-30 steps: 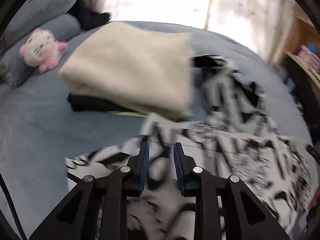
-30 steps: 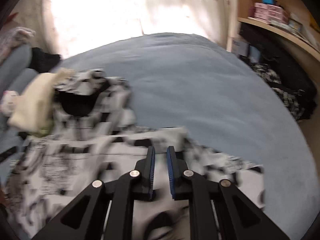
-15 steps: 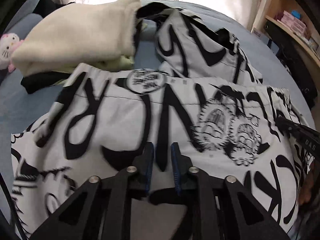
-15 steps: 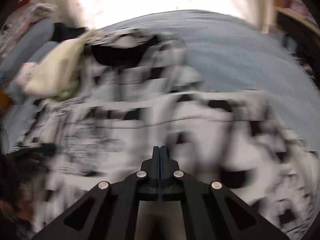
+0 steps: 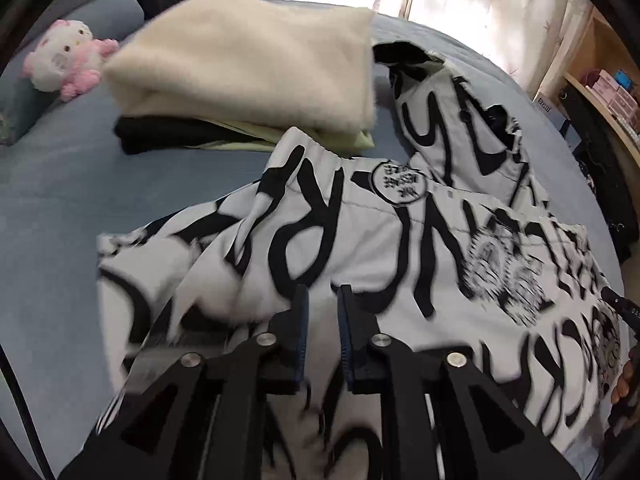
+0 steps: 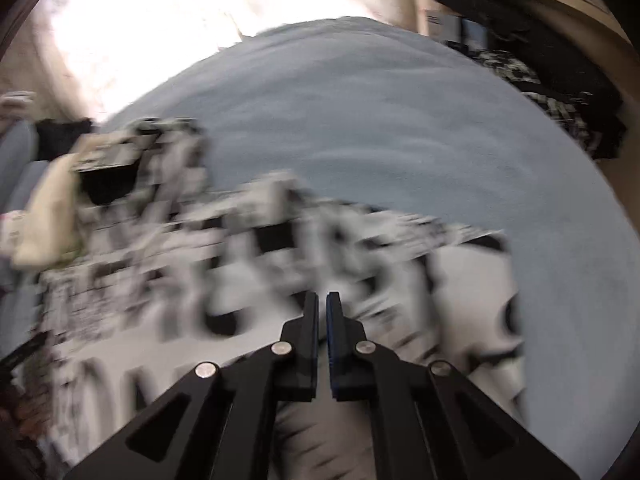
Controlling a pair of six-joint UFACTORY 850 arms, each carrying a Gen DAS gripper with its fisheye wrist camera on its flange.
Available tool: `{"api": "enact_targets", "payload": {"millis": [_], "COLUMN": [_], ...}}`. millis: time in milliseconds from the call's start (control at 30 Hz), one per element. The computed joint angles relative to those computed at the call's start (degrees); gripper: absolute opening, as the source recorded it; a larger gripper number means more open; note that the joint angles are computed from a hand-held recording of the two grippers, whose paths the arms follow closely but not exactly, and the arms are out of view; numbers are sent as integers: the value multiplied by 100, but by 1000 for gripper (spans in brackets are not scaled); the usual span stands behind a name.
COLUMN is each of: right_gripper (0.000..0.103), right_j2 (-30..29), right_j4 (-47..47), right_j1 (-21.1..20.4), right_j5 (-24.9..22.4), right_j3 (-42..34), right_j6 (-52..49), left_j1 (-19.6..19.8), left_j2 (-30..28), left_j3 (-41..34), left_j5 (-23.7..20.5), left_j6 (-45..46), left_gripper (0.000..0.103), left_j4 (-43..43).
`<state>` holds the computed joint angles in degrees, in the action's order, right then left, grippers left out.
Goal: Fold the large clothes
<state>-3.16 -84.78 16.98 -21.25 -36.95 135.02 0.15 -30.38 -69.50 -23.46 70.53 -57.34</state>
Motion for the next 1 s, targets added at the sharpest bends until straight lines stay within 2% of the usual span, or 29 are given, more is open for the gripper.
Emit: {"api": "enact_targets", "payload": {"millis": [133,233,300,333,433,533,567,633,767,900,1000], "right_gripper": [4,4,4,4,4,3,3,0,0,1,4], "right_j2": [-112,-312,-470,-553,-497,16,204,713,1503,1167,1056], "right_j4": [-644,-1103,-791,-346,474,866,1217,1245,972,1546,1655], "right_j1": [829,1201,1361,1492,1465,1262,1198,1032,845,1027,1036], "right_j5": [67,290,223,-35,-334,-583,-878,-1137,-963,-1287,-1300], "right_j3": [-190,-321,-412,-427,-249,383,578,1054,1686,1412,1358], "right_j6": [730,1143,751,289,-381,-231,-359,-52,680,42,-26], "left_j1": [131,193,251,289,471,527,529,644,759,588,565], "left_j2": [669,937,996,994,958,994,968,906,771,841,835], "left_j3": [804,1236,1423,1497,1660,1700,1668,1584,1454,1584,1571], "left_j5": [324,502,721,817,779,897,923,887,728,1144,1179], "left_j6": [803,1354,1454,1530,2630,3236,3326,3246,2841,3778,3655], "left_gripper": [23,24,24,24,24,24,24,24,24,24,24], "left_j4": [-605,-1063,-1087,-1120,-2002,-2587,-2737,-2844,-2627,-3448,-3365]}}
